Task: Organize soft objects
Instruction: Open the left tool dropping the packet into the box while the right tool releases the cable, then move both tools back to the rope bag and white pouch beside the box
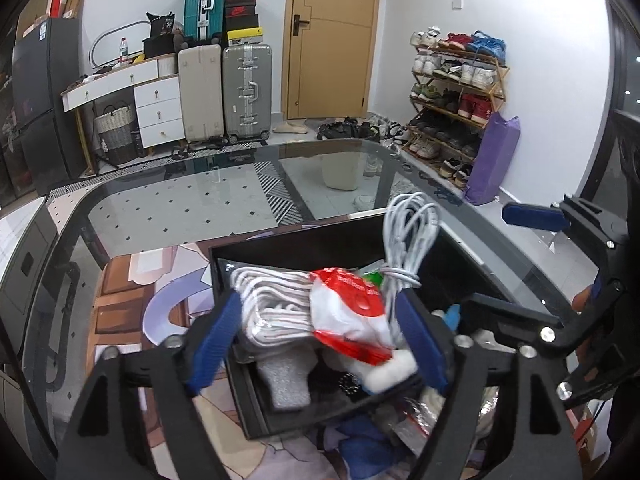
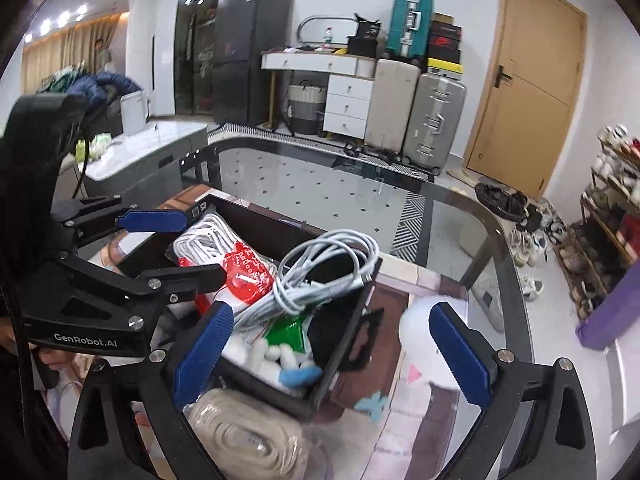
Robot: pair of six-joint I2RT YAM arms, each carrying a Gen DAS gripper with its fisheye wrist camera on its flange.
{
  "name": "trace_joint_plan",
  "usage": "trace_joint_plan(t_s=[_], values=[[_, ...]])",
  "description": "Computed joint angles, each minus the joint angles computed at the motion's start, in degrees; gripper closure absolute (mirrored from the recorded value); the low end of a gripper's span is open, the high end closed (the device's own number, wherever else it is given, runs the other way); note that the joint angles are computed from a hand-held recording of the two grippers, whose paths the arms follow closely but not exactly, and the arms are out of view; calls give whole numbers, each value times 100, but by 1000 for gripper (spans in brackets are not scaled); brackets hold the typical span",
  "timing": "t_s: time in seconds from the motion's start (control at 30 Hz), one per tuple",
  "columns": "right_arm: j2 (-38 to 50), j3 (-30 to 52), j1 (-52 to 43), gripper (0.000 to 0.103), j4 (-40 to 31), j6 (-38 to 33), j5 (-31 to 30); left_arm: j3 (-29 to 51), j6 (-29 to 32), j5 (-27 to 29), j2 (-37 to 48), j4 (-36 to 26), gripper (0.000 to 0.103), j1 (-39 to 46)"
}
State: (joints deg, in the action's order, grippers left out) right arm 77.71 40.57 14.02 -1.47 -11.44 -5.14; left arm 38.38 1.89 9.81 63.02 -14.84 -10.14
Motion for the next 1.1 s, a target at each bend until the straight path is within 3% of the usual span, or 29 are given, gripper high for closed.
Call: trace_joint_plan(t_s=[0.1,0.43,0.6,1.1], values=[[-457,-359,-131,1,21,218,-148,-103,-60,-81,-373,-181,0,-69],[-1424,-1388,-518,1,-24,769,-585,-602,-366,338,-1651,-794,0,624],[-1668,-1772,-608,1,9,831,-758,-910,-394,201,-1986,-901,0,590],[-1298,-1785,-359,1,-20,1022,-808,-1510,-474,79,-2395,-1064,0,440]])
